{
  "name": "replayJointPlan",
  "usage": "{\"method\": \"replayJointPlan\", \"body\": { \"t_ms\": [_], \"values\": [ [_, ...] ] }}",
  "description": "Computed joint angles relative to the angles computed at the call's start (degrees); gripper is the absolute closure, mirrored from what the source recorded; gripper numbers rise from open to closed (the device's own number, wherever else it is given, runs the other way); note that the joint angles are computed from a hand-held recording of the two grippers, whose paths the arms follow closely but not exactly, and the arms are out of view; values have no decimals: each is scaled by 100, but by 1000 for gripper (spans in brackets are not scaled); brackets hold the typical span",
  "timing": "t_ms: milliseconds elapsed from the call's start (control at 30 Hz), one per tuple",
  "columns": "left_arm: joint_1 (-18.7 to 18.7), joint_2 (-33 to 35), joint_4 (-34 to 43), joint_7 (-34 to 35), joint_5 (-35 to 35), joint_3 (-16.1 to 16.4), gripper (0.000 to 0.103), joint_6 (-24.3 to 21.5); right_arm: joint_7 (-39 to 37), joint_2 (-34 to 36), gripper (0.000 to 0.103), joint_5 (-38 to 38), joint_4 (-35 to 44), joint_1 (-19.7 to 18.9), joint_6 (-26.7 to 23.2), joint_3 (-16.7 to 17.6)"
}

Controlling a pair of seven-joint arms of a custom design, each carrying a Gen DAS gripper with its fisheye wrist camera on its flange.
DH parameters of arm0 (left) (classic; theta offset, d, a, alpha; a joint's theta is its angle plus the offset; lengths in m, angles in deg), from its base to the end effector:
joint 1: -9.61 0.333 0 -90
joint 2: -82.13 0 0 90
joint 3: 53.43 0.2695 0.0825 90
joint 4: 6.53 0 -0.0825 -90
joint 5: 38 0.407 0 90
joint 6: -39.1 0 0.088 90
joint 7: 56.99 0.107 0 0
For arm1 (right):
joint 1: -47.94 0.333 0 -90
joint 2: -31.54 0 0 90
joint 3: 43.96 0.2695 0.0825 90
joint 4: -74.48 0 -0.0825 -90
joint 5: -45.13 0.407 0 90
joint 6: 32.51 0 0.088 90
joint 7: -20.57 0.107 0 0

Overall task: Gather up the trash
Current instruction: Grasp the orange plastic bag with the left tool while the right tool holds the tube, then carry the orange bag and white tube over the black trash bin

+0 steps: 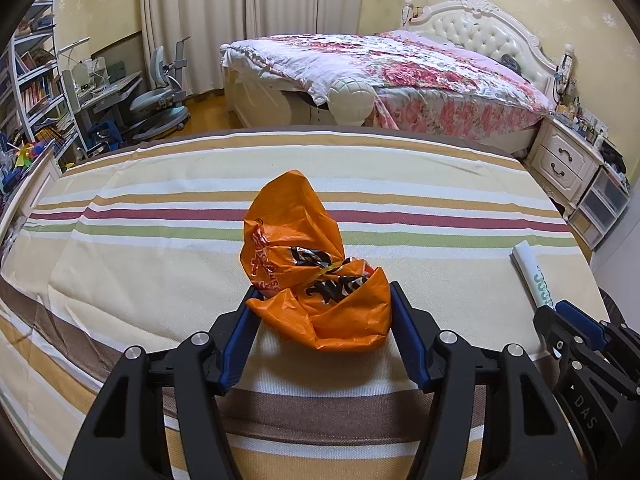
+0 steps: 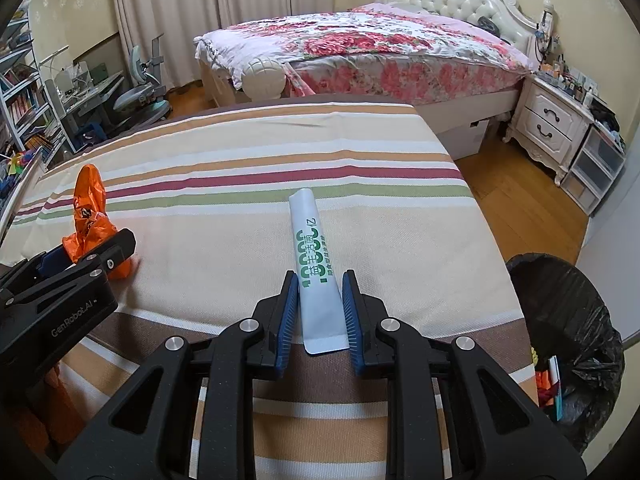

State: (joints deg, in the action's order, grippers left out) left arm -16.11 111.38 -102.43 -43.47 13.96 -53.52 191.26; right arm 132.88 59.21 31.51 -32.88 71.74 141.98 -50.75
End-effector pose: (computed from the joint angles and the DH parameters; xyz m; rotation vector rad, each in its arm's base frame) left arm 0.6250 -0.3265 0.2969 -1.9255 1.6312 -0.6478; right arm 0.6417 0.2217 0.2766 -1.9354 1.6327 -0.5657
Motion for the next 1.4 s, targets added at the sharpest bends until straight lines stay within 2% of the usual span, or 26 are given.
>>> {"method": "replayJointPlan", "body": {
  "t_ms": [367,933,1167,1400],
  "values": [
    [-40,-252,-306,-163,320,-35,44,18,61,-66,82,-21,-108,68,97,-63],
    [-31,-704,-887,-506,779,-320,44,55,754,-832,82,-709,-1276,891,625,-962],
    [-70,-854,-1071,-669,985,-434,44,89,1160,-1203,82,-1076,-1860,1502,892,-1661],
    [-122,-906,-1149,-789,1110,-534,44,125,1558,-1508,82,-1448,-2391,2540,1112,-2838]
  ]
}}
